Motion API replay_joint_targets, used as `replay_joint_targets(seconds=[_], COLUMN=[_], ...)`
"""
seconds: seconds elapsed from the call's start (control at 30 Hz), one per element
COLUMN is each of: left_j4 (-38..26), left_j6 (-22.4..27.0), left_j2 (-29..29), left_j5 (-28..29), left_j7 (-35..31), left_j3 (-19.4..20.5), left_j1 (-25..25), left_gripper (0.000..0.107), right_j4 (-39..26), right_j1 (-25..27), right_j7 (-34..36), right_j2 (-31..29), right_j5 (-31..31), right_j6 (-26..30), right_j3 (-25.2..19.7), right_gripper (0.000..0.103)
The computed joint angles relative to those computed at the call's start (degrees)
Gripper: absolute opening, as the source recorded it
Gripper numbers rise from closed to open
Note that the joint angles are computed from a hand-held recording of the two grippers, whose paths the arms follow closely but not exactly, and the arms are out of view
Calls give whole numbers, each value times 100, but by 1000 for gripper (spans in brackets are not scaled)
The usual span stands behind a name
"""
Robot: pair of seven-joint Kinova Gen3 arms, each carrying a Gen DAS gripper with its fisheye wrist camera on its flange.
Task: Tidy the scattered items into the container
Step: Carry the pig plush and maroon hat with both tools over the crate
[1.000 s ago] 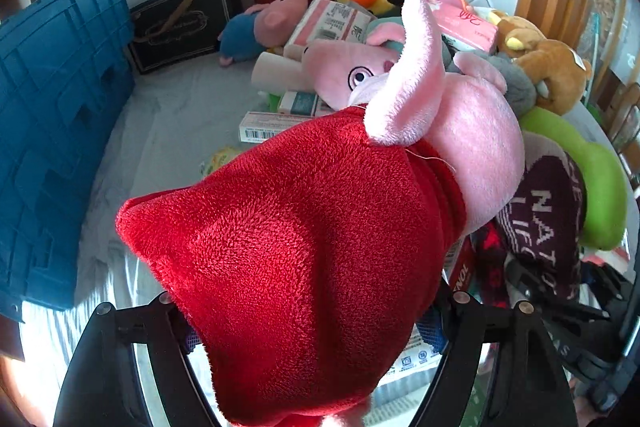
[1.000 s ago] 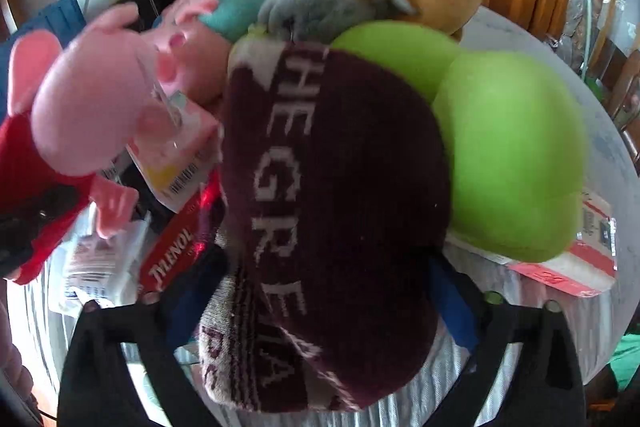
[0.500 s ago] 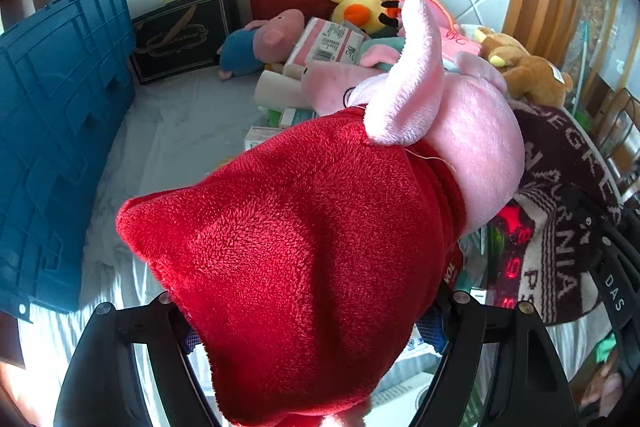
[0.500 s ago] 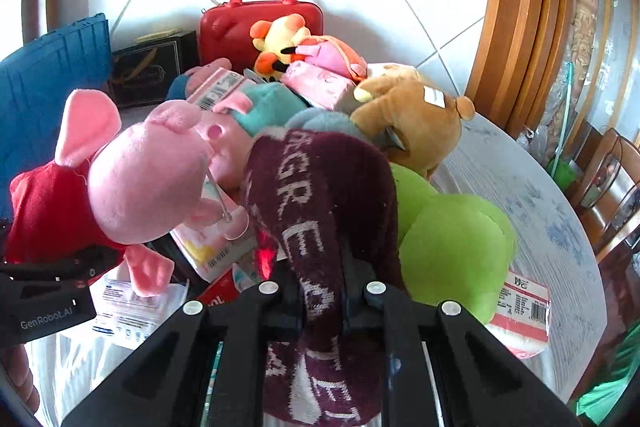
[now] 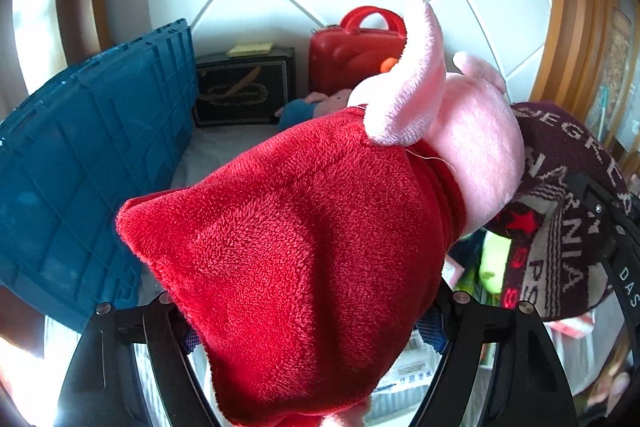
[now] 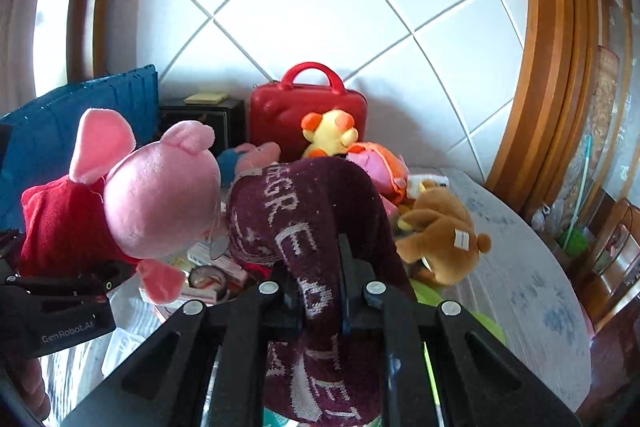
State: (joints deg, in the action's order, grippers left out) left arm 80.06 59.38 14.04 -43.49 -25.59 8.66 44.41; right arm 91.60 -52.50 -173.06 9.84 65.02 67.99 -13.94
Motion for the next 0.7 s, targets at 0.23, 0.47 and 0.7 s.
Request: replay_joint_targets(seconds=[0.23, 0.47, 0.7], left_j4=[-159, -440, -344], left_j6=[697, 1594, 2081], left_j2=[-259, -443, -920], left_j5=[-700, -1437, -1828], left_j7=[559, 912, 854], left_j3=[10, 168, 312], left_j1=[186, 227, -146], left_gripper=[80, 80, 80], right_j4=[-489, -1012, -2116], right_j1=[46, 26, -318], right_j7=[462, 924, 1531], right_j2=[-62, 27, 504], right_j5=[299, 488, 564], right_j6=[-577, -1213, -1711], right_j3=[11, 82, 301], right_gripper=[12, 12, 12])
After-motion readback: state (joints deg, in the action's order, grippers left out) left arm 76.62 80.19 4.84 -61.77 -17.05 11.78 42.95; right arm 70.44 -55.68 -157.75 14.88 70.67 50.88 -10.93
